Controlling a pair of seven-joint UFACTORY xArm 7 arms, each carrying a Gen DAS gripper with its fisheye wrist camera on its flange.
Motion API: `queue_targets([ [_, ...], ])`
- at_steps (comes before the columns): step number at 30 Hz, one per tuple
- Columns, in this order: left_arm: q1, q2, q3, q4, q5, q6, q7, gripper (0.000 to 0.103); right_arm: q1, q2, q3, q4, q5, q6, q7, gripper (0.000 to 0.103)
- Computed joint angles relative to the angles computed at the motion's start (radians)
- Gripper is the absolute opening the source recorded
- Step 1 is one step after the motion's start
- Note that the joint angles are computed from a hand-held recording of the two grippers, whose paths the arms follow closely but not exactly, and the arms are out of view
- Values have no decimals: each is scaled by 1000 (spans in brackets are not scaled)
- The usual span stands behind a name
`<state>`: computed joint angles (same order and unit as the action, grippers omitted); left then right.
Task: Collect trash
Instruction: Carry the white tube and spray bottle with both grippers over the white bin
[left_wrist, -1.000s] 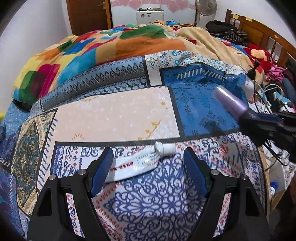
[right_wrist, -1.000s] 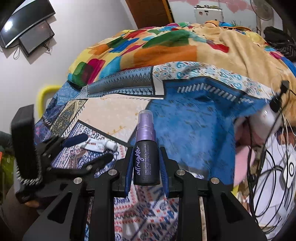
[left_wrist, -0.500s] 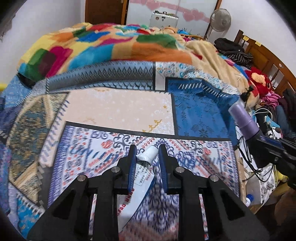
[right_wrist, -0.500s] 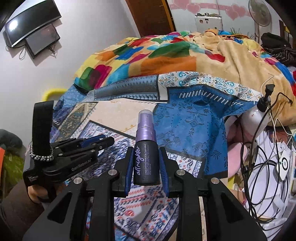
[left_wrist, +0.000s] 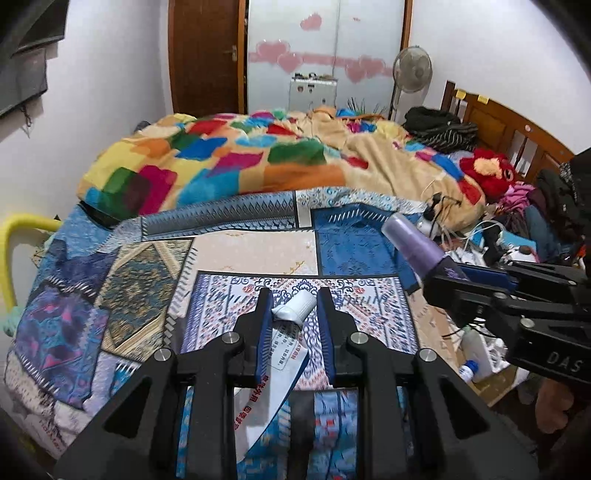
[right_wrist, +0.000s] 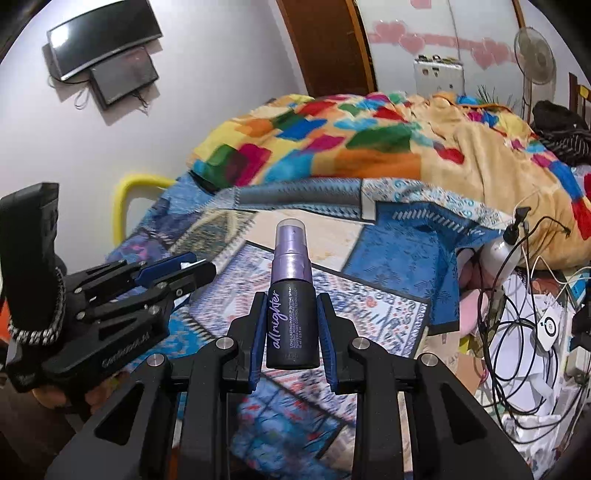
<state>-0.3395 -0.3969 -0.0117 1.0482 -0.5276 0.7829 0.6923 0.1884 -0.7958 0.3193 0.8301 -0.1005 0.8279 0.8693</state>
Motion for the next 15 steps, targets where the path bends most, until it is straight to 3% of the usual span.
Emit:
queue_targets([
  [15, 93, -347, 177, -75, 37, 215, 8, 23, -15, 87, 230, 287, -111, 138, 99, 24],
])
